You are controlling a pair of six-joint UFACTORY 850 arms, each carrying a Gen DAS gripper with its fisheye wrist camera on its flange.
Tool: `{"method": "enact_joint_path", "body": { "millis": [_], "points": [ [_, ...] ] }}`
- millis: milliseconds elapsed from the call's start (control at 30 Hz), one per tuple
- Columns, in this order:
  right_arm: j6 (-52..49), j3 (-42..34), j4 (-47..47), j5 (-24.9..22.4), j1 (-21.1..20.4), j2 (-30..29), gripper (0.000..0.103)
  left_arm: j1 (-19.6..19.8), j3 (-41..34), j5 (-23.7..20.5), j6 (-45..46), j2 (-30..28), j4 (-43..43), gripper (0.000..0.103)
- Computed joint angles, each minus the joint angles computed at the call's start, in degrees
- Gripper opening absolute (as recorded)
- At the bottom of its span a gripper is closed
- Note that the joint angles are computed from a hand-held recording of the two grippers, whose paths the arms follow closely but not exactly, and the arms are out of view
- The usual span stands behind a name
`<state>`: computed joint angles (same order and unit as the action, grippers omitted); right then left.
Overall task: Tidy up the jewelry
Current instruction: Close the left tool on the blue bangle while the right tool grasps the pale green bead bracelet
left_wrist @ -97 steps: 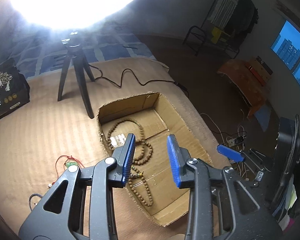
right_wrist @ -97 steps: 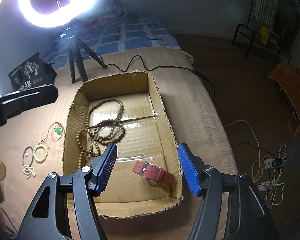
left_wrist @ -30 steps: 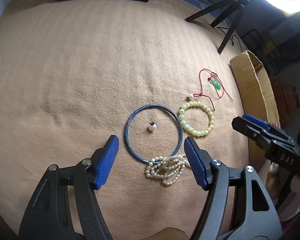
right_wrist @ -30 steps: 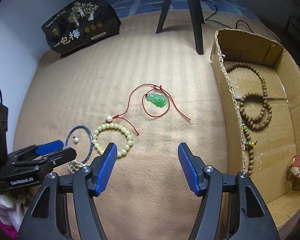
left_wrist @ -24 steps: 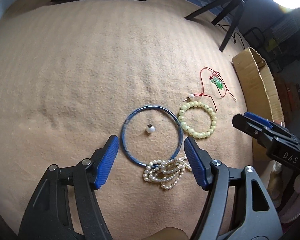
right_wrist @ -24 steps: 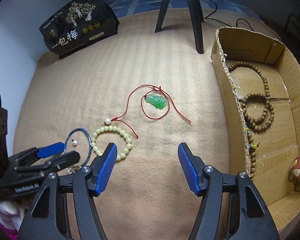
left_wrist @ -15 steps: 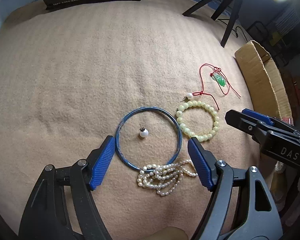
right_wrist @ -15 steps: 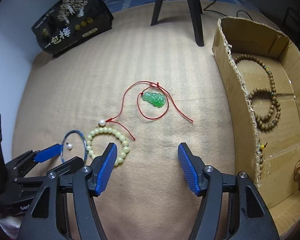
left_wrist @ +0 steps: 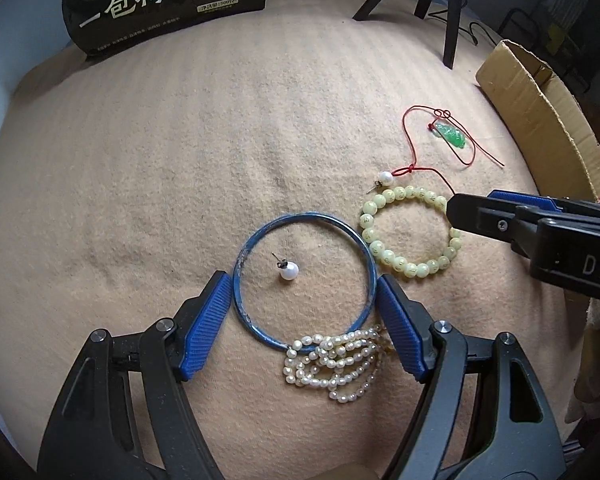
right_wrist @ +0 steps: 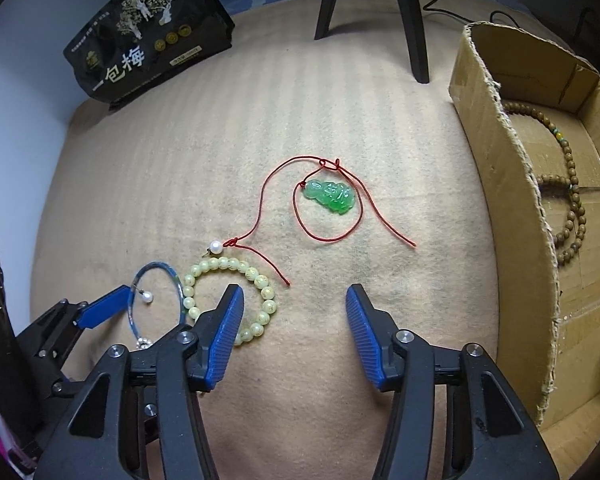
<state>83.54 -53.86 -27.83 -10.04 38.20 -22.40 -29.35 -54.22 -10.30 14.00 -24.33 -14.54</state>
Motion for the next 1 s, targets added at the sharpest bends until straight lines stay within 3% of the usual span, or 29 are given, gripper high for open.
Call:
{"method": "enact_joint_path", "body": {
  "millis": [400,500,600,1000],
  "points": [
    [-3.84,-4.38,0.26,-3.98,1.41,-3.47,0.04,1.51,1.28,0.21,12.19,1.13,-10.7,0.074],
    [-2.11,-6.16,-3.37,-7.82,2.3,-4.81,0.024,2.05,2.03,0.12,13.85,1.96,-12.07,0.074],
    [-0.88,-6.22,-4.94,-7.41,2.32,-5.0,0.009,2.39,2.42,0.21,15.03,2.34,-13.32,0.074],
    [12.83,-1.53,-17.67,-3.91,2.64,-0.52,0.006,4.62,3.36,-1.29,24.08,4.7,-23.27,0.074]
  ]
}}
